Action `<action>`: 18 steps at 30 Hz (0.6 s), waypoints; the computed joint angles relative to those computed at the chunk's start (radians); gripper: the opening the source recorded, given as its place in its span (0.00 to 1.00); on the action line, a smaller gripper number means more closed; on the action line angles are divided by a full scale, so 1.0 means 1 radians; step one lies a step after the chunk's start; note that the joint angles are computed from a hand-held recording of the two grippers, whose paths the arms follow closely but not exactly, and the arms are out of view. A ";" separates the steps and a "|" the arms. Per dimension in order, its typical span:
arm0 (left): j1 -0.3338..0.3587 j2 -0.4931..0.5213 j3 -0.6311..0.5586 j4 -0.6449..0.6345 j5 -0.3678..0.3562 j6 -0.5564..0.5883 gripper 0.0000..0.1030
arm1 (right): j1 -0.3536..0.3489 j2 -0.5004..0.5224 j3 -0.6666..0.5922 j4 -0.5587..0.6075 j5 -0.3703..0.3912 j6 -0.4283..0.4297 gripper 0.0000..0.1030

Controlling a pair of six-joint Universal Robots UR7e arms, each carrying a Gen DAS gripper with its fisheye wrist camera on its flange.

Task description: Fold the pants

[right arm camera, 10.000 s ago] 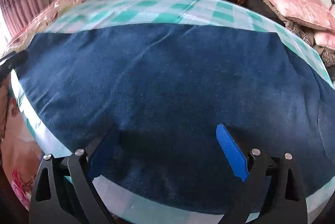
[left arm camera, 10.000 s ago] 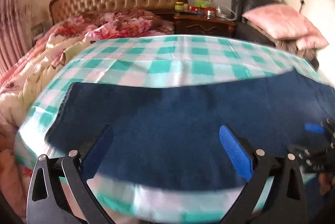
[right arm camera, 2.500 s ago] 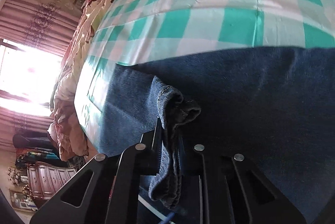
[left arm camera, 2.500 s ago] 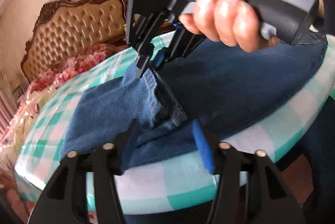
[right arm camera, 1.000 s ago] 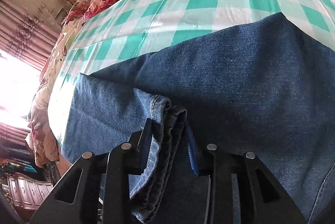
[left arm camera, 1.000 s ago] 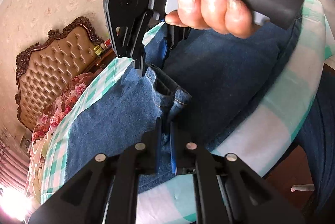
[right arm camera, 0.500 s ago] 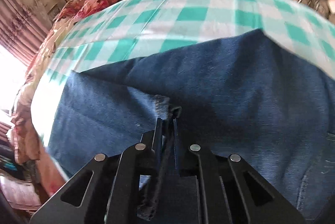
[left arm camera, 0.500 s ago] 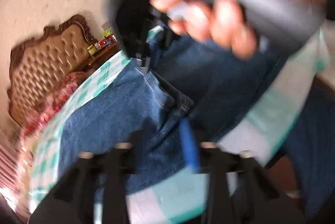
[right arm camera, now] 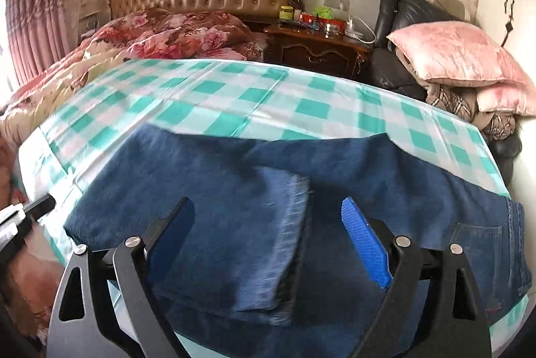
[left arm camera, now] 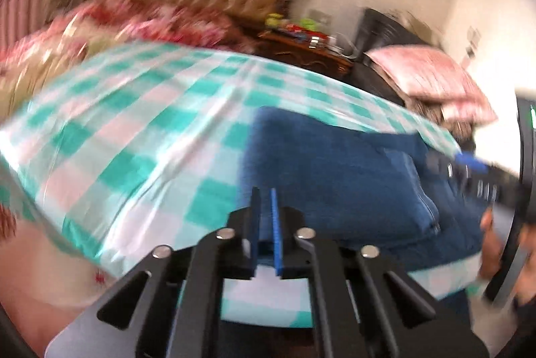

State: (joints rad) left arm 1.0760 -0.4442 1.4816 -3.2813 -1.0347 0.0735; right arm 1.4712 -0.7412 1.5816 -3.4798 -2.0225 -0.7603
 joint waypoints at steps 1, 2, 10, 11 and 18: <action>0.009 -0.010 0.011 -0.003 -0.008 -0.022 0.02 | 0.001 0.009 -0.002 -0.005 -0.006 -0.010 0.84; 0.013 -0.018 0.022 -0.007 -0.008 -0.017 0.02 | 0.000 0.021 -0.006 -0.014 -0.013 -0.019 0.84; -0.004 0.035 -0.016 0.065 -0.056 0.116 0.02 | -0.016 0.081 -0.061 0.072 -0.129 -0.007 0.77; 0.002 0.043 -0.040 0.128 -0.032 0.086 0.02 | -0.021 0.080 -0.061 0.086 -0.132 0.004 0.77; 0.016 0.024 -0.057 0.175 -0.045 0.083 0.01 | -0.041 0.052 -0.047 0.157 -0.093 0.086 0.82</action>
